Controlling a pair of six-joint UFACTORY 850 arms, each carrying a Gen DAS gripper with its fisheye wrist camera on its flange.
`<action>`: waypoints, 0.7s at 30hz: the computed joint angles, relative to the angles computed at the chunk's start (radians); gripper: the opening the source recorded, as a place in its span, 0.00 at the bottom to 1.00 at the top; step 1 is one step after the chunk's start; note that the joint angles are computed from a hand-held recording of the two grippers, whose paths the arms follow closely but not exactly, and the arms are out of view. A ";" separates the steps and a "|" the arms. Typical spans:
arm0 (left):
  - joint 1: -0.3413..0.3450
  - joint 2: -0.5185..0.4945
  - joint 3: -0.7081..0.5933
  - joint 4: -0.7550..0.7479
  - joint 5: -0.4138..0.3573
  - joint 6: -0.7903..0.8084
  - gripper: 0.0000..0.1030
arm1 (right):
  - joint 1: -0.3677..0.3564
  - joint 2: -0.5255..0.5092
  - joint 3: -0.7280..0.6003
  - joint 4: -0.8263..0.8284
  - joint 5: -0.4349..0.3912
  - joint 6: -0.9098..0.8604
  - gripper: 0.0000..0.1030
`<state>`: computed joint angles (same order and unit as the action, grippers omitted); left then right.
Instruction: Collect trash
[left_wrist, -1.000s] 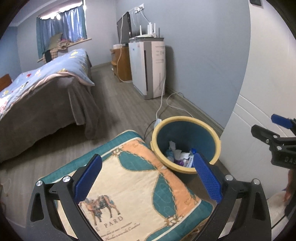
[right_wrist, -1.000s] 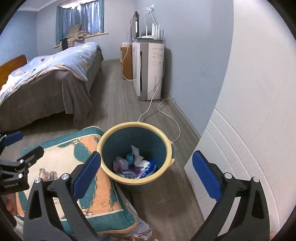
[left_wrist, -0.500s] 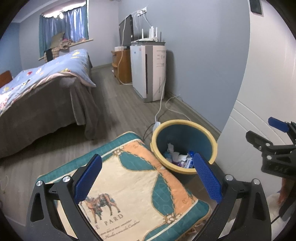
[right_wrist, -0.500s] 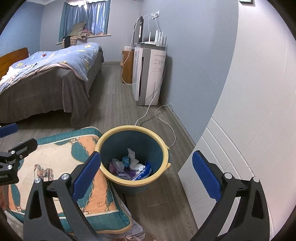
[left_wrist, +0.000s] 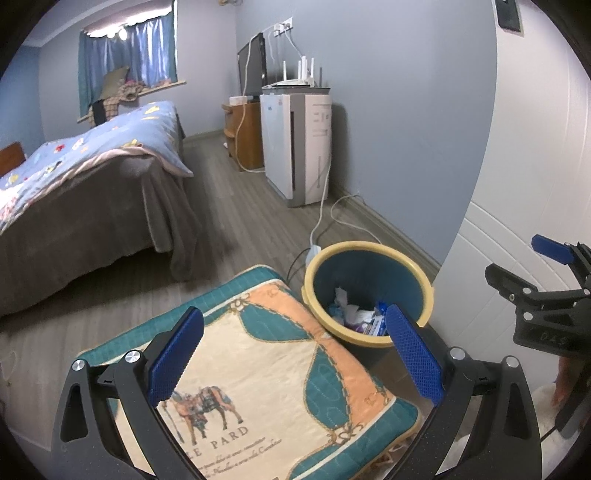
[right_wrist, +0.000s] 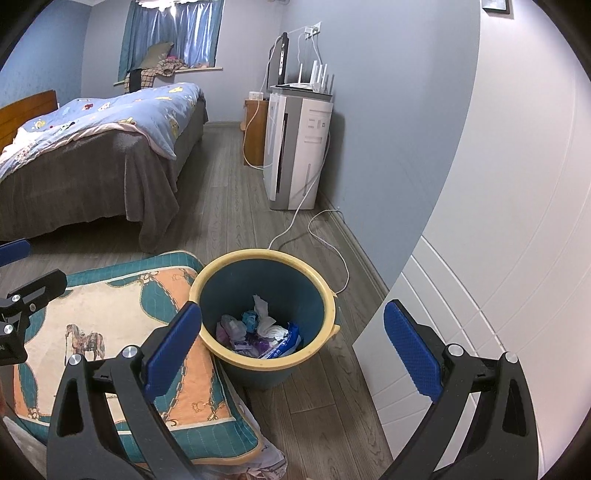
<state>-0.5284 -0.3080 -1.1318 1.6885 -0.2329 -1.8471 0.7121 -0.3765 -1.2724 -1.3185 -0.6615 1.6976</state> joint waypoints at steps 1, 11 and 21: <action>0.000 0.001 -0.002 -0.015 0.000 0.016 0.95 | 0.000 0.001 0.001 -0.001 0.000 0.000 0.94; -0.003 -0.001 -0.016 -0.076 0.010 0.082 0.95 | -0.001 0.000 0.004 -0.001 0.002 0.004 0.94; -0.003 0.000 -0.016 -0.080 0.014 0.088 0.95 | -0.002 -0.004 0.004 0.002 0.001 0.007 0.94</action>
